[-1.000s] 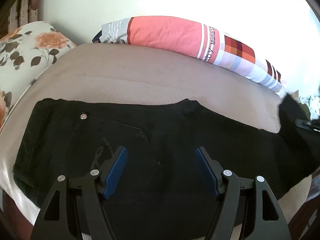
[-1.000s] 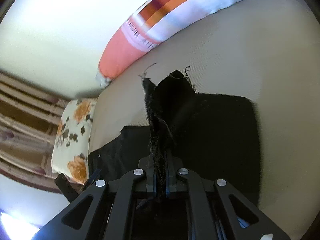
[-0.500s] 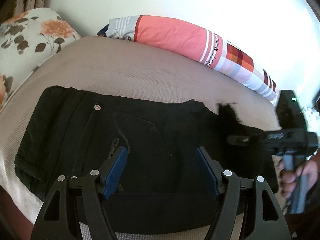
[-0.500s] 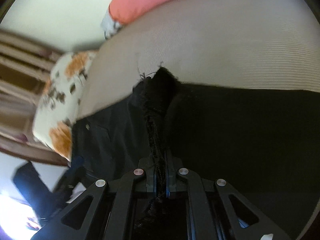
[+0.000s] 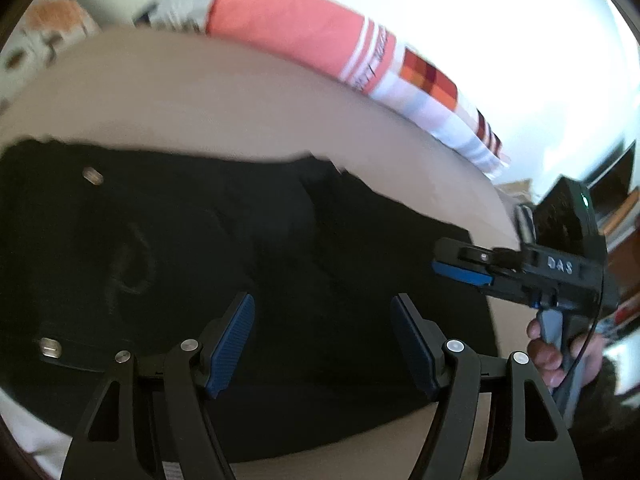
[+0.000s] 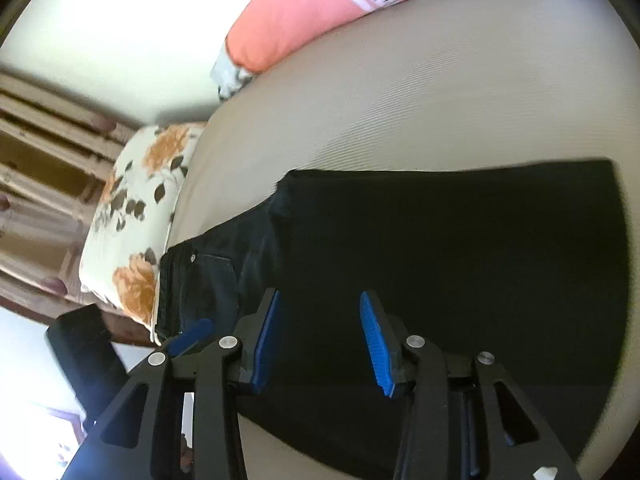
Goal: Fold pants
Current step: 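Carry the held hem over toward the waistband with the right gripper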
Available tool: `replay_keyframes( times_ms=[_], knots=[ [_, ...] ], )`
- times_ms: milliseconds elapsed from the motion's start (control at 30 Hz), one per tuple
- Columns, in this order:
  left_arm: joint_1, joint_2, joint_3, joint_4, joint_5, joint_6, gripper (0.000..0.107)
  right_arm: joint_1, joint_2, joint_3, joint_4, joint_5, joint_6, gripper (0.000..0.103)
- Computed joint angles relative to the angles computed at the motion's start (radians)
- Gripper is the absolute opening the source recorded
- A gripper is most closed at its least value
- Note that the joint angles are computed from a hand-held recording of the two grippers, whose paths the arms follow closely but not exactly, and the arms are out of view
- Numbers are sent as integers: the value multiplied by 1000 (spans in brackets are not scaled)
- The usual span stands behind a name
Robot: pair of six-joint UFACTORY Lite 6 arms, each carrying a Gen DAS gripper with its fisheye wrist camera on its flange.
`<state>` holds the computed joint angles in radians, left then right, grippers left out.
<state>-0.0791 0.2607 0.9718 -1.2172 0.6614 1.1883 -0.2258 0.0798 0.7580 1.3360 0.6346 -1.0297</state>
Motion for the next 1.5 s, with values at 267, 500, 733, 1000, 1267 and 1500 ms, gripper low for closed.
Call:
replay_keyframes(
  times_ms=[267,500,733,1000,1267,1500],
  knots=[
    [-13,257,261,159,212,-290,62,-180,-229,-210,-49,20,-32,44],
    [-35,321,347,210,225,-368,60,-290,-224,-274,30,101,-132,44],
    [-65,335,339,207,272,-357,40,-272,-199,-274,47,101,-151,44],
    [-112,291,277,159,216,-329,6,-246,-227,-278,29,63,-119,44],
    [-133,181,159,192,92,-261,6,-129,-261,-285,-78,-140,-17,44],
    [-227,97,94,311,-136,-331,20,-102,-247,-272,-128,-218,10,42]
  ],
)
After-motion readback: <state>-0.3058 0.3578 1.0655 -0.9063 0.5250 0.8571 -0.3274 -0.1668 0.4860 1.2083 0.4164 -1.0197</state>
